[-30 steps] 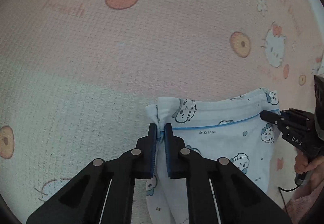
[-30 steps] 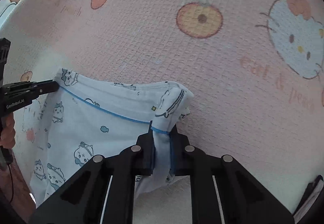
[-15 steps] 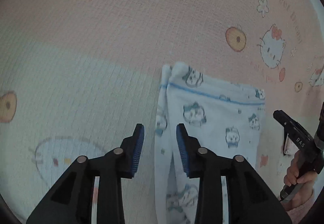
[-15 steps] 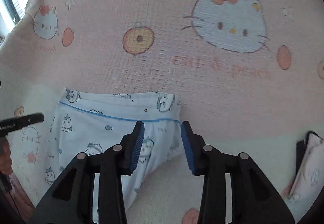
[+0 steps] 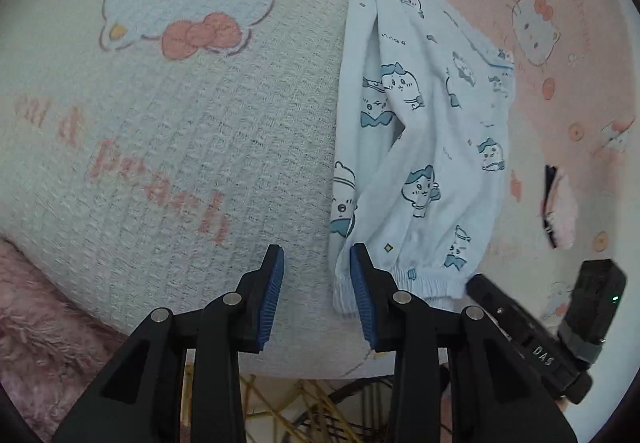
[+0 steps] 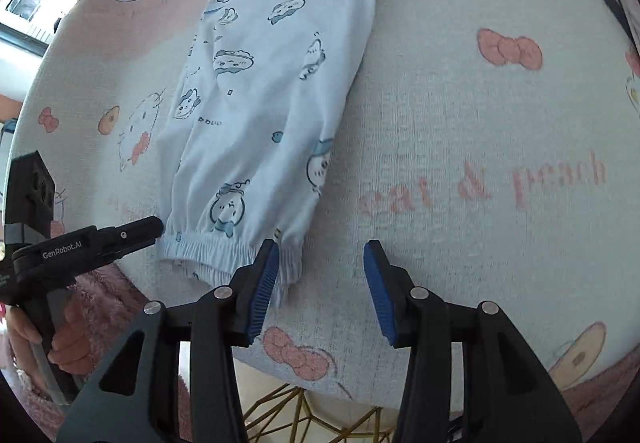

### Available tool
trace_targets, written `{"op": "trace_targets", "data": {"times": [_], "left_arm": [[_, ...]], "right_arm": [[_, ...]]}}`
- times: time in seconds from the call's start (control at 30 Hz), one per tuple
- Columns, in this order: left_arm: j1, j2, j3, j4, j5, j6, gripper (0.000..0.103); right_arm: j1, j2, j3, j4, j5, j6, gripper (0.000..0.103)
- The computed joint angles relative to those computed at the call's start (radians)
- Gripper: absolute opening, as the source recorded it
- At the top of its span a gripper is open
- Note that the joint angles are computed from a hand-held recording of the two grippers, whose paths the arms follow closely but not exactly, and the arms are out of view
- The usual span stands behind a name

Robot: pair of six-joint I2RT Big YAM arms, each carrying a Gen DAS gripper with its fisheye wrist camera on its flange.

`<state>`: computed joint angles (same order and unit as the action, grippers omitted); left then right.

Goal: Fold clothes

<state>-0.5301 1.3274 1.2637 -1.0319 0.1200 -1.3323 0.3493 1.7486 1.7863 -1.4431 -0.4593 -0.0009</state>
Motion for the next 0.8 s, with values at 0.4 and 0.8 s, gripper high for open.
{"op": "trace_targets", "data": {"times": [0.4,0.8], "left_arm": [[-0.016,-0.011,-0.075,0.192,0.03,-0.044,0.035],[-0.053,0.089,0.05,0.102,-0.059,0.077,0.019]], "right_arm": [[0.011,-0.017,-0.046,0.057,-0.049,0.092,0.026],[0.054,-0.033,-0.05,0.081,0.034,0.027,0.013]]}}
